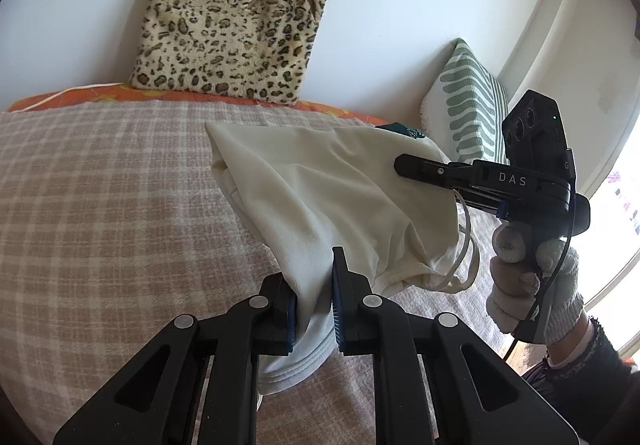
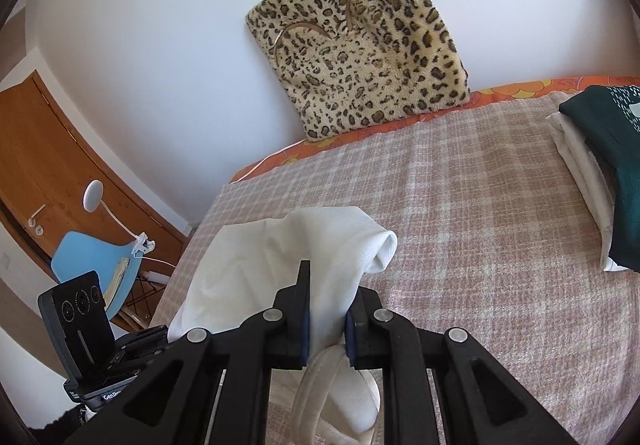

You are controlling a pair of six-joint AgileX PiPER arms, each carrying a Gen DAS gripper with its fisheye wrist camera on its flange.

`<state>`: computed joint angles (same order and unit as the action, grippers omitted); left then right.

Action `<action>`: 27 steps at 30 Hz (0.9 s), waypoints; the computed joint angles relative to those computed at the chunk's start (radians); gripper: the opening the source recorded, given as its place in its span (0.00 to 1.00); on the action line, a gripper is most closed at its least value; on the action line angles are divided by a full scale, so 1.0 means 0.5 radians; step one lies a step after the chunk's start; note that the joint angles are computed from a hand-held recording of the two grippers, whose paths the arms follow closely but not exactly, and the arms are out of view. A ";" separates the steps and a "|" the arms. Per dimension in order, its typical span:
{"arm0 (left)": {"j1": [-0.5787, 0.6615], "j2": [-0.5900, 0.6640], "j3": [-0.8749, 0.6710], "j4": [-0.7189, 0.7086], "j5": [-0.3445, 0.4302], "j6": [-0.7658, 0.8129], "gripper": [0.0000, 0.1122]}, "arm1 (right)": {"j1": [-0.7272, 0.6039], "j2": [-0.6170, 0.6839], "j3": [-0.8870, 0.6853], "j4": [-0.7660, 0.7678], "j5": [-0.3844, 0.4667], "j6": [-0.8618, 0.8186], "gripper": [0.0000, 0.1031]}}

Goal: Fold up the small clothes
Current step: 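Lift the folded camisole with both grippers and carry it to the clothes stack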

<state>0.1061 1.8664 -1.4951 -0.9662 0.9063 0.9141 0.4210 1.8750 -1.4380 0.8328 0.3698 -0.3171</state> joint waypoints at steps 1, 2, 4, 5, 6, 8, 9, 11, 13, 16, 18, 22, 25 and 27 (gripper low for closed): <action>-0.023 -0.013 0.013 -0.007 -0.012 0.012 0.11 | -0.009 -0.025 0.033 0.017 -0.014 -0.018 0.11; -0.047 -0.027 0.027 -0.013 -0.027 0.022 0.11 | -0.024 -0.059 0.079 0.053 -0.028 -0.056 0.11; -0.099 -0.044 0.041 -0.023 -0.055 0.042 0.11 | -0.052 -0.124 0.161 0.133 -0.048 -0.138 0.11; -0.126 -0.058 0.055 -0.026 -0.075 0.059 0.11 | -0.067 -0.154 0.194 0.149 -0.053 -0.158 0.11; -0.155 -0.072 0.071 -0.034 -0.098 0.072 0.11 | -0.079 -0.183 0.226 0.151 -0.062 -0.163 0.11; -0.208 -0.083 0.083 -0.056 -0.119 0.082 0.11 | -0.114 -0.241 0.298 0.212 -0.070 -0.221 0.11; -0.235 -0.085 0.086 -0.064 -0.128 0.085 0.11 | -0.131 -0.267 0.328 0.235 -0.073 -0.244 0.11; -0.295 -0.072 0.068 -0.065 -0.151 0.072 0.11 | -0.170 -0.320 0.383 0.249 -0.075 -0.270 0.11; -0.349 -0.041 0.023 -0.069 -0.159 0.043 0.11 | -0.223 -0.381 0.451 0.339 -0.068 -0.369 0.11; -0.431 -0.004 -0.046 -0.061 -0.184 -0.001 0.11 | -0.320 -0.451 0.534 0.517 -0.040 -0.560 0.11; -0.489 0.016 -0.092 -0.033 -0.210 -0.034 0.11 | -0.393 -0.487 0.567 0.595 -0.007 -0.647 0.11; -0.593 0.071 -0.220 0.063 -0.243 -0.140 0.11 | -0.549 -0.526 0.598 0.821 0.105 -0.870 0.11; -0.658 0.113 -0.327 0.132 -0.252 -0.220 0.11 | -0.634 -0.535 0.564 0.786 0.157 -0.866 0.11; -0.697 0.144 -0.400 0.170 -0.261 -0.256 0.11 | -0.685 -0.532 0.521 0.726 0.205 -0.829 0.11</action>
<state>-0.2424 1.9386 -1.6951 -0.8813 0.7758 0.7861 0.0787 1.6090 -1.1777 1.1961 0.4726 -0.7318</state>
